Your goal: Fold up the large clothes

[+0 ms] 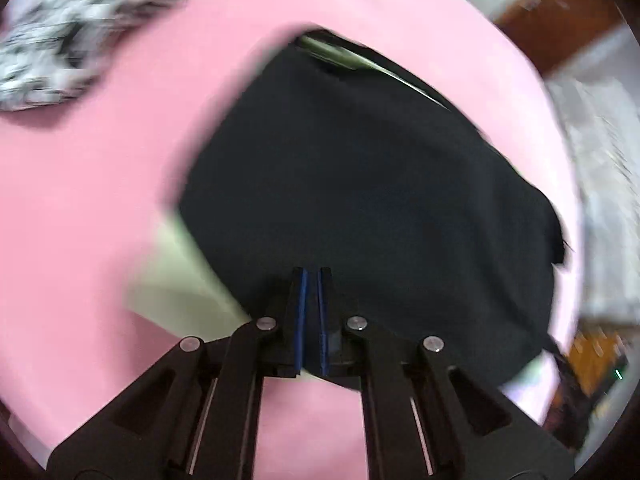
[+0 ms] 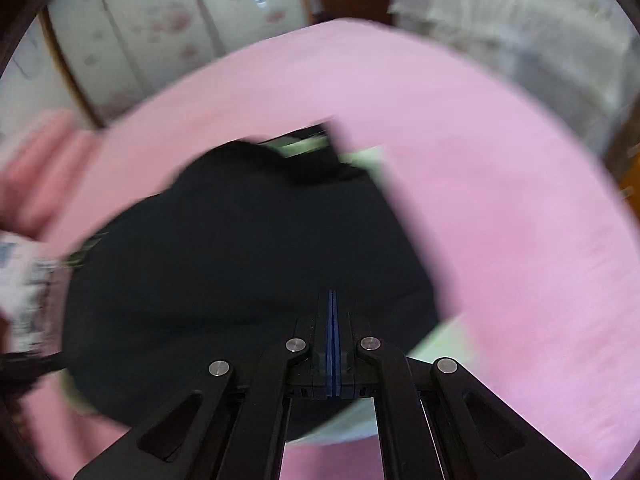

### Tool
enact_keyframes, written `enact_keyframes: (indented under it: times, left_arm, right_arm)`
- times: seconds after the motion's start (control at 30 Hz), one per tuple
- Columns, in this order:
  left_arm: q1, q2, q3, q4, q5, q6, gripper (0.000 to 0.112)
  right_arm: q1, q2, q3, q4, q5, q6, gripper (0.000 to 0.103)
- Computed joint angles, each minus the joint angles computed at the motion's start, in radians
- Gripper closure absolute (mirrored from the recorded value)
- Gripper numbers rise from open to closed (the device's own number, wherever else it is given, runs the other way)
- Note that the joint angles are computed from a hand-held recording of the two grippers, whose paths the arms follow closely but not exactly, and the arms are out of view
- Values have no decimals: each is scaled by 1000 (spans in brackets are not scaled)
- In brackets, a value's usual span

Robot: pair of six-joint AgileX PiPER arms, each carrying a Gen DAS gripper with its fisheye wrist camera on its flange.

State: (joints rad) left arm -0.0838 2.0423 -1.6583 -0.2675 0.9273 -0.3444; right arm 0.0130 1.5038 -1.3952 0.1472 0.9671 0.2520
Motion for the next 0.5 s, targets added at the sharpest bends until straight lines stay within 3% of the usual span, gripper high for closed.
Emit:
enact_keyframes:
  times: [0.13,0.3,0.4,0.5]
  left_arm:
    - [-77,95,-126,-154,107,191,108]
    - [-182,278,-398,-68,250,157,108]
    - [-156,331,-469,-61,279,160,108]
    - [-104,315,-427,-129,239,187,108]
  right_arm:
    - [146,40,44,114,-23,-54,103]
    - [232,199,-37,136,-54,-45,103]
    - [214,267,-92,173,-70,-78,103]
    - [191,359,-203,191,-70,-137,103]
